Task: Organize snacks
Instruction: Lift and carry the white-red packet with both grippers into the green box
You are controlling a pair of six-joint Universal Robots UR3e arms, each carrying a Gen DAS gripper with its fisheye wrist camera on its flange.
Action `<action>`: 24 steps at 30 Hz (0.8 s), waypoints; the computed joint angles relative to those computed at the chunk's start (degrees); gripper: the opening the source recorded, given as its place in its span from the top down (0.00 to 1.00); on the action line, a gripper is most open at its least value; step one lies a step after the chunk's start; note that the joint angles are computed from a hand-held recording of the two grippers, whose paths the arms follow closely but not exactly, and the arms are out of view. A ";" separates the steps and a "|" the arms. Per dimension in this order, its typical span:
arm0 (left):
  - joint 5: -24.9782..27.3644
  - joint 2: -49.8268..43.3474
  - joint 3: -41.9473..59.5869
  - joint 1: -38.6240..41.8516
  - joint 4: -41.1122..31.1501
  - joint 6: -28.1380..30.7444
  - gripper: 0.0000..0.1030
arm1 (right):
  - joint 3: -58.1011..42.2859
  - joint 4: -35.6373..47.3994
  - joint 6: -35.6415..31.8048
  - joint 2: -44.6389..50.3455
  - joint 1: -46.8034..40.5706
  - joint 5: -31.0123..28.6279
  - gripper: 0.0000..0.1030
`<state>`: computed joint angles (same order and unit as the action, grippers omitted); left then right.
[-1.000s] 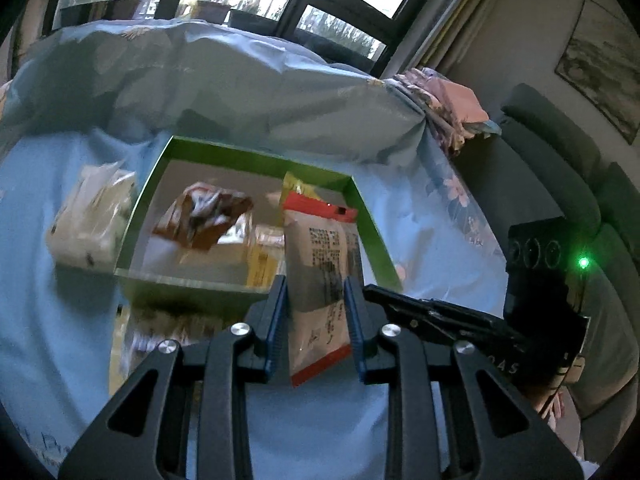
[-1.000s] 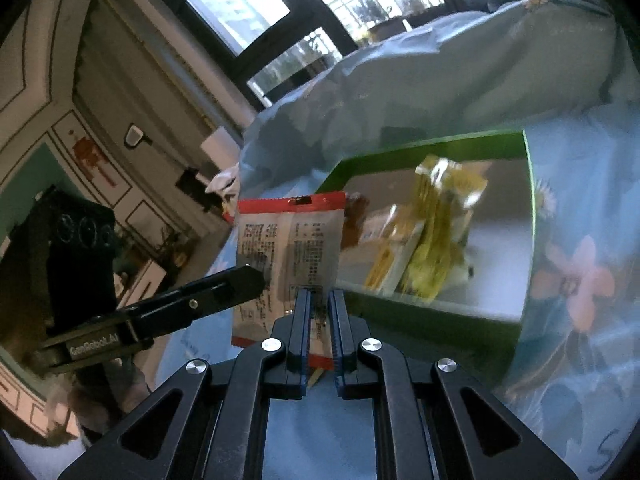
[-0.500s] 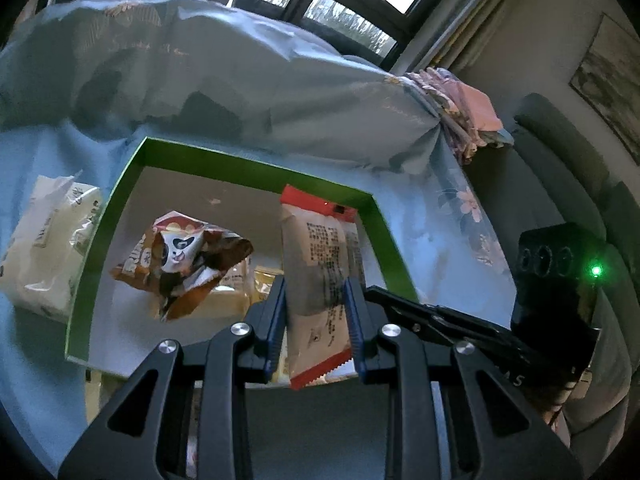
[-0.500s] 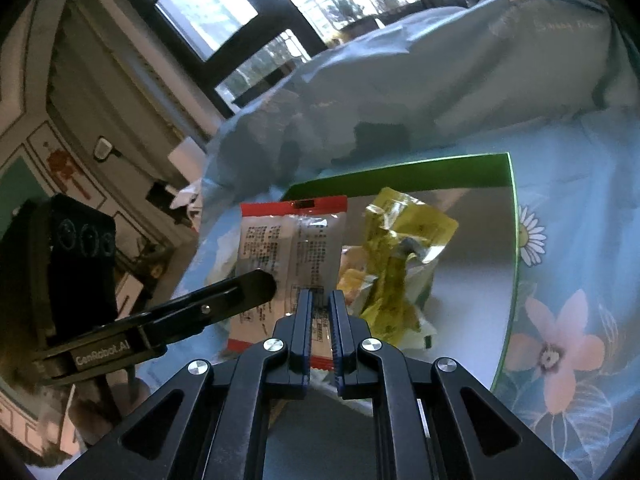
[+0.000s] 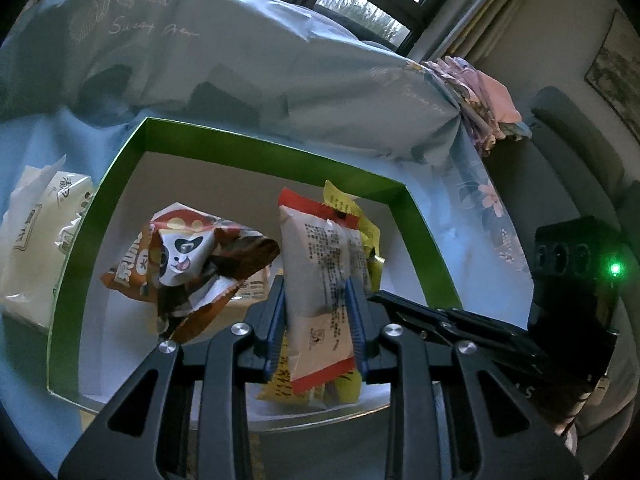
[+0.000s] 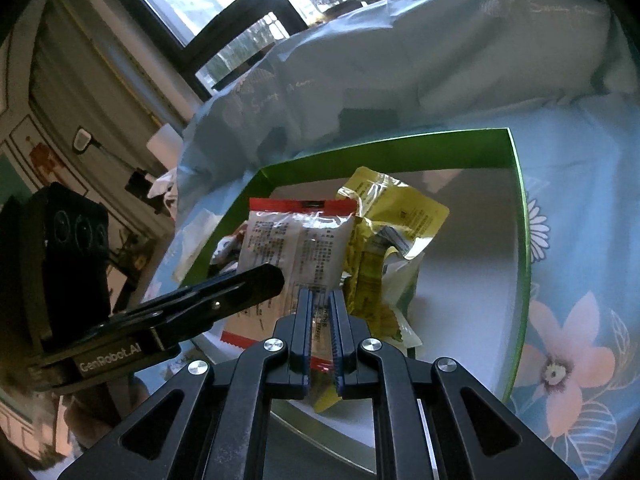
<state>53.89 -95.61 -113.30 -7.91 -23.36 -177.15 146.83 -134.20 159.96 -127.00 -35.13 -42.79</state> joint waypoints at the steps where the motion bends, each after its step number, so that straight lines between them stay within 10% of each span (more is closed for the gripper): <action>1: 0.09 -0.13 -0.06 0.04 0.18 0.13 0.73 | -0.14 -0.76 0.33 0.60 0.34 -0.33 0.89; 24: 4.78 -3.28 1.85 -2.38 1.57 -1.51 0.67 | -2.51 -7.99 5.59 6.49 6.18 -6.83 0.89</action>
<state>58.67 -98.89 -111.45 -10.29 -21.79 -178.65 144.32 -142.19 165.55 -120.51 -28.95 -49.63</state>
